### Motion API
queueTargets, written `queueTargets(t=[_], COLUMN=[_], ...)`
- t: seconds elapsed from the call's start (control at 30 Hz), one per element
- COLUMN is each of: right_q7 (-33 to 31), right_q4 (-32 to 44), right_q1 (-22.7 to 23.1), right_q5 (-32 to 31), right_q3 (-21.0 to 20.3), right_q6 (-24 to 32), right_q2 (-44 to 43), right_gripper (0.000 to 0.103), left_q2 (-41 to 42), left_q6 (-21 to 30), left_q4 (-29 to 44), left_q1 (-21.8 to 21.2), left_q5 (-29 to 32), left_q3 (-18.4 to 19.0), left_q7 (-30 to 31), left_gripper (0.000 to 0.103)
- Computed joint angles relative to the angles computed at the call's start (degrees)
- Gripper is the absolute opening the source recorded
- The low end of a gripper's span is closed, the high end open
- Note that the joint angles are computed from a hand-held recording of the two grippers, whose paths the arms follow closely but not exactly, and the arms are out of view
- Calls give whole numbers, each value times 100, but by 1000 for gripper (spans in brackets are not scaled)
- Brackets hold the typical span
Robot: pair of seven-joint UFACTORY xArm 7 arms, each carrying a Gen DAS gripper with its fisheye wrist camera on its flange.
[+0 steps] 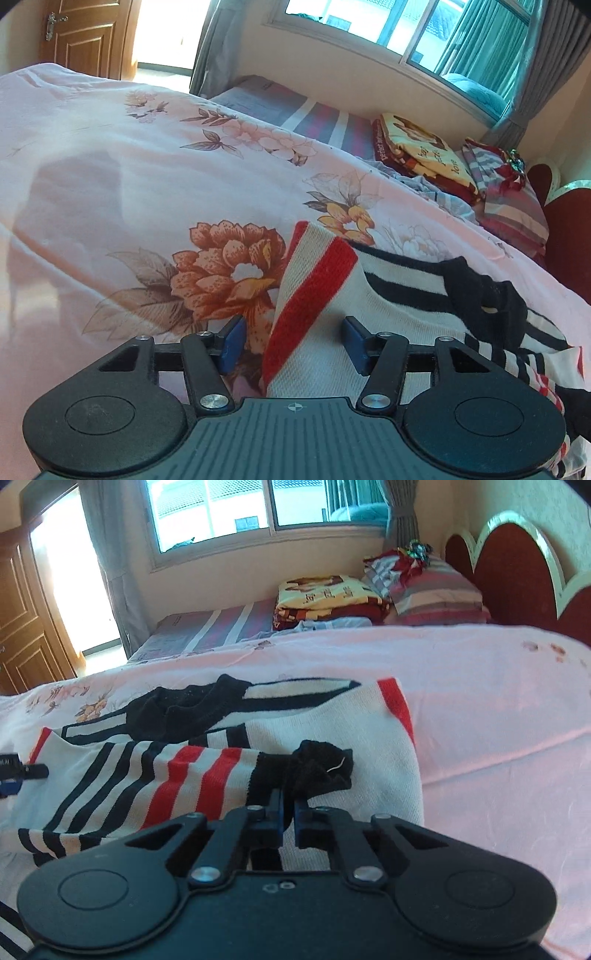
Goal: Fold small clothes
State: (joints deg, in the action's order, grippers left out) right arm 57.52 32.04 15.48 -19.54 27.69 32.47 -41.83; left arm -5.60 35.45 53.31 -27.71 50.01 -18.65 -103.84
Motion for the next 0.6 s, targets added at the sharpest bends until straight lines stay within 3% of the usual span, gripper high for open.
queueTargets(t=[0.07,0.3,0.37,0.43,0.6], right_q7=[-14,56,153,290,-68], right_q4=[75,-214,-207,-204,-5], right_q1=[-148,82,73,-49,10], right_q5=[-227,-32,-33,-149,-45], right_q3=[180,-13,-50,42,-106], right_q6=[199,446,334,215,-222], right_q2=[-37,-108,-239,-493,-168], right_gripper=[5,6,13,15,25], left_q2=[154,345,270,187,-309], left_q6=[19,131,135,514,548], left_q4=[168,275,169,130,-138], left_q1=[4,-99,-109,-150,-225], left_q5=[42,557,735,811,427], left_q3=[22,157,180,111,-36], left_q7=[140,-176,-378,-491,-126], left_gripper=[56,55,54,54,54])
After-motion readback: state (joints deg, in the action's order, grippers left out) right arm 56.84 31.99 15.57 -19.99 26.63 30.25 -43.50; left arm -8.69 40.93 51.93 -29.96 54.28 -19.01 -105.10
